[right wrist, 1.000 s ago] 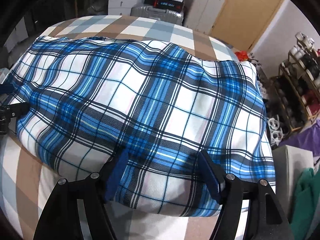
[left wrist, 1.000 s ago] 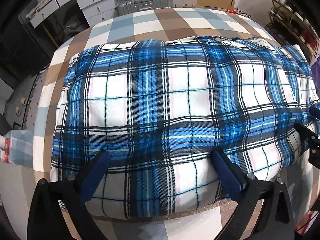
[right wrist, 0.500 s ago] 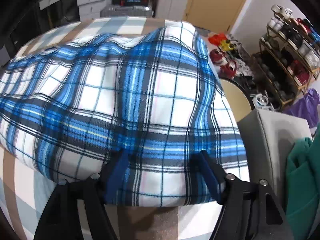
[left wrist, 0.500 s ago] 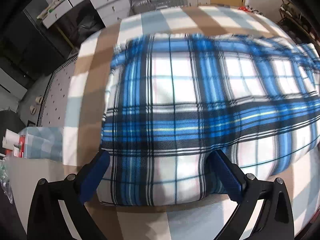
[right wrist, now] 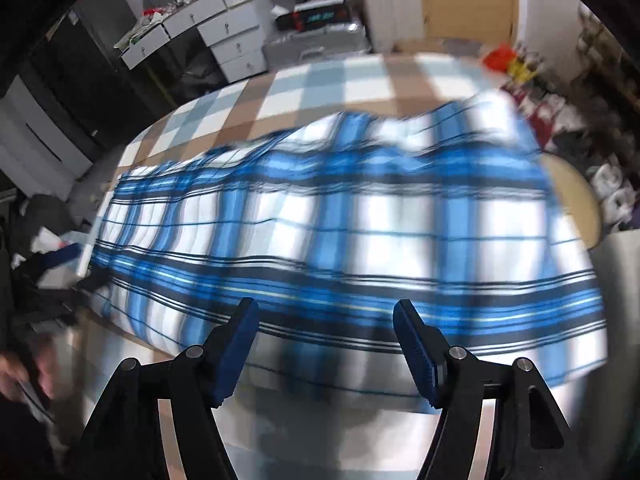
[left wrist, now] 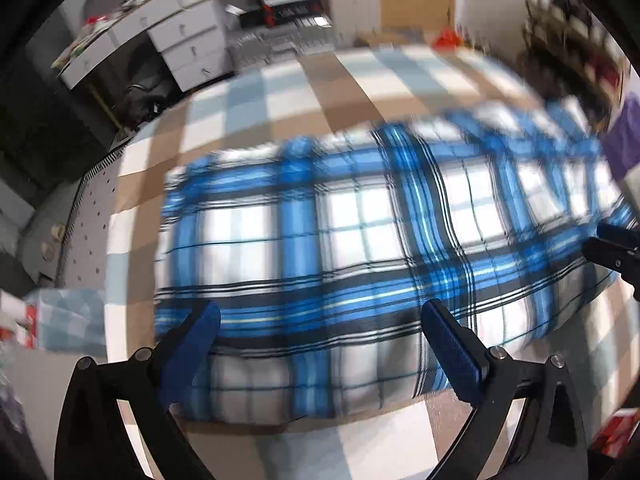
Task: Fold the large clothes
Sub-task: 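Open both grippers and press the folded shirt flat, then smooth the folded shirt's surface with both open grippers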
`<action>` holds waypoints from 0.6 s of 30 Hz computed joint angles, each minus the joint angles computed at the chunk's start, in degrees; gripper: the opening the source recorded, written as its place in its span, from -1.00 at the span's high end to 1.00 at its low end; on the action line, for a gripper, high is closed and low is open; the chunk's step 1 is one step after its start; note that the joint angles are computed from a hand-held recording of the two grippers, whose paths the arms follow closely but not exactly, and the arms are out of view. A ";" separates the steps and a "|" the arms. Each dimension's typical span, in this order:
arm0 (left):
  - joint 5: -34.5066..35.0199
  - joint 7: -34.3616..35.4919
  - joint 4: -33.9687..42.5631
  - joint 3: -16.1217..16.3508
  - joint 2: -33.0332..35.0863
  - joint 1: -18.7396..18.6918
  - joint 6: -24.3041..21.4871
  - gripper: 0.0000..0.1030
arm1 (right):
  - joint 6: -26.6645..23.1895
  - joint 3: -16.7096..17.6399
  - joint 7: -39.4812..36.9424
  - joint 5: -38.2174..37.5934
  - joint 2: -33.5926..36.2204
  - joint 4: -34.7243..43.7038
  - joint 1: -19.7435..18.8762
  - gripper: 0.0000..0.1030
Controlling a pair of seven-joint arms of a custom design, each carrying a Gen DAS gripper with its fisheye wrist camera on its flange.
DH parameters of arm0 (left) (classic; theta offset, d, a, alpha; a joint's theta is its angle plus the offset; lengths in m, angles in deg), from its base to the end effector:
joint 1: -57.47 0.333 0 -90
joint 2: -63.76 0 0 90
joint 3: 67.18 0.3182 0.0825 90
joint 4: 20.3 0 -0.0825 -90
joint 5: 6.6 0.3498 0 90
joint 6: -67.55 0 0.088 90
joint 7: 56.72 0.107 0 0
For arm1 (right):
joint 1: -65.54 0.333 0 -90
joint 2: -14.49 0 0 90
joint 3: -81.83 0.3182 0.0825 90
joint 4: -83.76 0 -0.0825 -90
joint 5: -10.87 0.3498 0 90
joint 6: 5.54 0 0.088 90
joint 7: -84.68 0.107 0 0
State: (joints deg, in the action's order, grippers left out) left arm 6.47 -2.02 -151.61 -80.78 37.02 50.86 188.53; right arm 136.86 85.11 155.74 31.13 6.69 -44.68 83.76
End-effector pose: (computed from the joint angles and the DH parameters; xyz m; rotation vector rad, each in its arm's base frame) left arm 0.3811 -0.1446 0.5647 -2.1131 1.7597 -0.2216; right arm 0.4681 0.1837 0.4851 -2.2905 1.4106 -0.1001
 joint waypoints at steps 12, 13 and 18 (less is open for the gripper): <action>-13.27 4.14 3.53 6.14 2.71 1.23 -0.53 -0.93 | 4.44 -0.41 -3.68 -3.67 1.88 2.12 0.71 -0.36; -13.50 4.77 5.07 6.04 3.29 1.39 1.04 -0.93 | 4.18 -0.42 -3.97 -2.63 2.94 4.21 0.59 -0.36; -8.17 7.19 14.70 3.27 13.50 1.95 -0.14 -0.93 | -1.84 1.19 -1.48 0.02 11.88 16.29 0.00 -0.36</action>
